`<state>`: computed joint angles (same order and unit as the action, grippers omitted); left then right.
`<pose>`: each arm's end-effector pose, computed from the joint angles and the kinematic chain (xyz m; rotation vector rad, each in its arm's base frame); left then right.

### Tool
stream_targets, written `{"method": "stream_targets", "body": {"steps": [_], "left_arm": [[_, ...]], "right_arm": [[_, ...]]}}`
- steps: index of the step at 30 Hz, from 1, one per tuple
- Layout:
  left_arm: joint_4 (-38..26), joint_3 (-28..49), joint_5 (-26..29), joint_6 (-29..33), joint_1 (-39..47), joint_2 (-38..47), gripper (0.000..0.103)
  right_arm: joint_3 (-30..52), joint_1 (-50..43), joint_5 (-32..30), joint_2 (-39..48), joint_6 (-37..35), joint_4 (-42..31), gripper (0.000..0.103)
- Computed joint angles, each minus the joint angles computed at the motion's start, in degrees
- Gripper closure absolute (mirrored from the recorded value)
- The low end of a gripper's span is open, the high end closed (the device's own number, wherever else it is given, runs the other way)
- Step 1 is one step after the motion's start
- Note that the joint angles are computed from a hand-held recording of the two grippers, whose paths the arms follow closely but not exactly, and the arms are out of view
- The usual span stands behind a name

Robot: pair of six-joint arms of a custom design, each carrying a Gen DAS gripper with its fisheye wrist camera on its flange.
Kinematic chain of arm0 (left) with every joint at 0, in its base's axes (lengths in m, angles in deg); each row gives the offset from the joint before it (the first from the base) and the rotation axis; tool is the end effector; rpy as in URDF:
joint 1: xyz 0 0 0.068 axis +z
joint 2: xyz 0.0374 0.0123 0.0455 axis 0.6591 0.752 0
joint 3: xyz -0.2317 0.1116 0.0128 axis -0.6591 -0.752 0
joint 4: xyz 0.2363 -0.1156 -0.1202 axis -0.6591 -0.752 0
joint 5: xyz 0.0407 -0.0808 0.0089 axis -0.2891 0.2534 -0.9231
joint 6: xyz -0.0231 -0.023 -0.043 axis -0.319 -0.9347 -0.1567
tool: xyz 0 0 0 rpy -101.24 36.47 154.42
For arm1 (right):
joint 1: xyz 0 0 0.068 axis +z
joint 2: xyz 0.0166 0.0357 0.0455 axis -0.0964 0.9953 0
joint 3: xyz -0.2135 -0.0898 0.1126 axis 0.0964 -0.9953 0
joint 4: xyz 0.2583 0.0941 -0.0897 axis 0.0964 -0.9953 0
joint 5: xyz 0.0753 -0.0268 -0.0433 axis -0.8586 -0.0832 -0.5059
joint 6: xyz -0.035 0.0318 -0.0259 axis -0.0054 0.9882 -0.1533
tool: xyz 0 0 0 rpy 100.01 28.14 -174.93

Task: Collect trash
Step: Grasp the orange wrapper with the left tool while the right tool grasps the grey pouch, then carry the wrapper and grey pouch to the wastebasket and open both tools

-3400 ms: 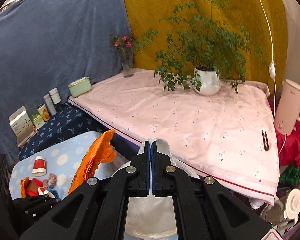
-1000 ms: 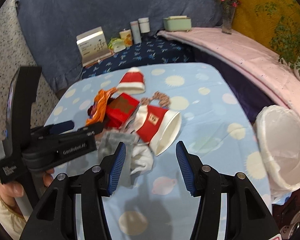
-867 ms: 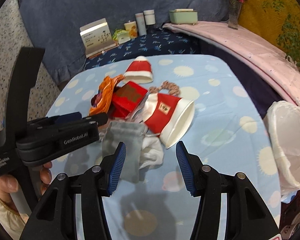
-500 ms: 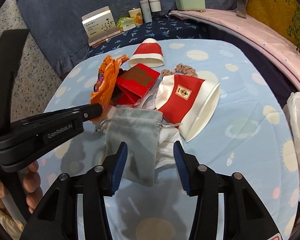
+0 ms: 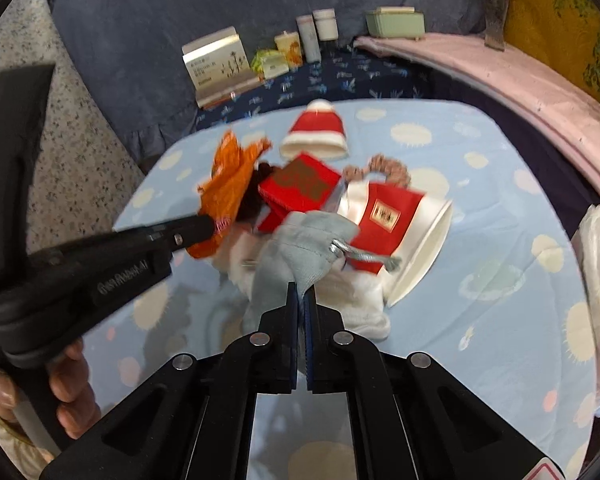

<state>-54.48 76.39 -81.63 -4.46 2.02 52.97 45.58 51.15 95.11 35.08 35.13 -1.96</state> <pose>0.1810 -0.1353 0.2224 -0.0560 2.4719 -0.2298 0.1451 0.2036 0.2088 -0.2961 2.4442 0.4105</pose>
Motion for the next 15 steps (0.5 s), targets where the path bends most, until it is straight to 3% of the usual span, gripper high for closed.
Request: {"method": "stream_targets", "body": {"steps": [15], "left_arm": [[-2.9,12.1,-6.8,-1.6,-10.7,4.0,0.102]], "right_arm": [[3.8,-6.5,6.3,-21.2,-3.3,-12.8,0.1]]}}
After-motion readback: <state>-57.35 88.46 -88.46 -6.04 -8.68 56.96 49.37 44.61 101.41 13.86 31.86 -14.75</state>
